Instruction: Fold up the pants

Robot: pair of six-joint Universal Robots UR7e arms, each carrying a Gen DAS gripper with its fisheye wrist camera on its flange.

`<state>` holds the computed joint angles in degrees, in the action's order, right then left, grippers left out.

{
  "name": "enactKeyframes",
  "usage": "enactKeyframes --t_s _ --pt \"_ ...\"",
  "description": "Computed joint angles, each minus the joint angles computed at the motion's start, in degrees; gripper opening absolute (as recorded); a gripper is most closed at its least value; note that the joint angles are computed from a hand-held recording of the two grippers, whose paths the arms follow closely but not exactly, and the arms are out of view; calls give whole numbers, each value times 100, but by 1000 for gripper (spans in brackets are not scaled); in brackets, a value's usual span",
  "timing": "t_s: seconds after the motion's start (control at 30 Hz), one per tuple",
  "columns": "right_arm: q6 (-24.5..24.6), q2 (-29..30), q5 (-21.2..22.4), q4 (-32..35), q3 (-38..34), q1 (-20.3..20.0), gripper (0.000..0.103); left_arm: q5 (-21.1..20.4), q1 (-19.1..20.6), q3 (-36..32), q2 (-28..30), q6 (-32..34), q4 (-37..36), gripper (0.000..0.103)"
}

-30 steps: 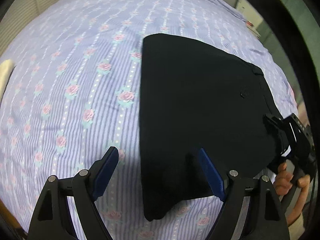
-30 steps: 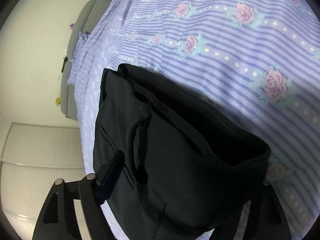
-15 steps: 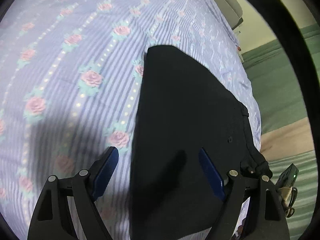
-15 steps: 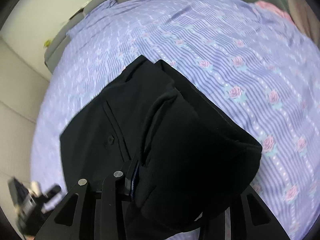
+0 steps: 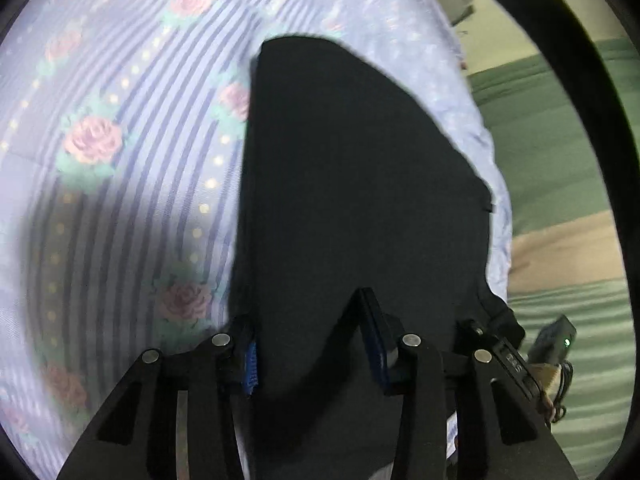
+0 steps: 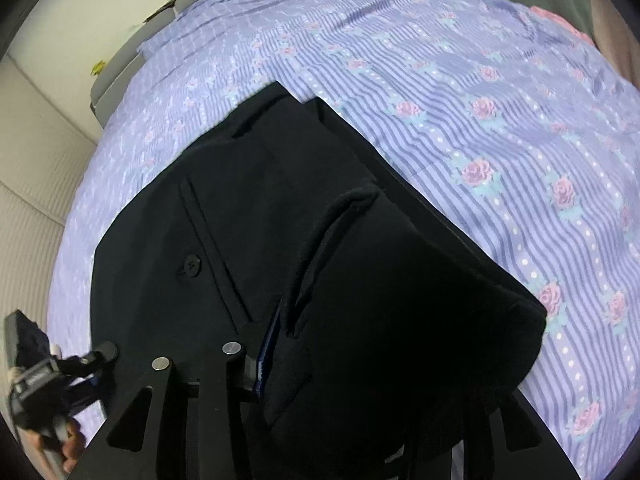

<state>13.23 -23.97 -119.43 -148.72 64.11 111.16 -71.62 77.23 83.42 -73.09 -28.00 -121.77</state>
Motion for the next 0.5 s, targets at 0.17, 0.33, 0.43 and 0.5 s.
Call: enactKeyframes --t_s 0.17,0.33,0.43,0.5 --pt "484 -91 259 124 70 -105 44 96 -53 -111 135 -558 15 43" --pt "297 -189 138 584 -98 55 32 617 -447 -247 55 -494 490 14" --pt "-246 -200 -228 714 -261 297 29 1407 -903 -360 98 -324 892 13" --pt "-652 -211 -481 682 -355 463 28 1785 -1214 -396 104 -201 1083 13"
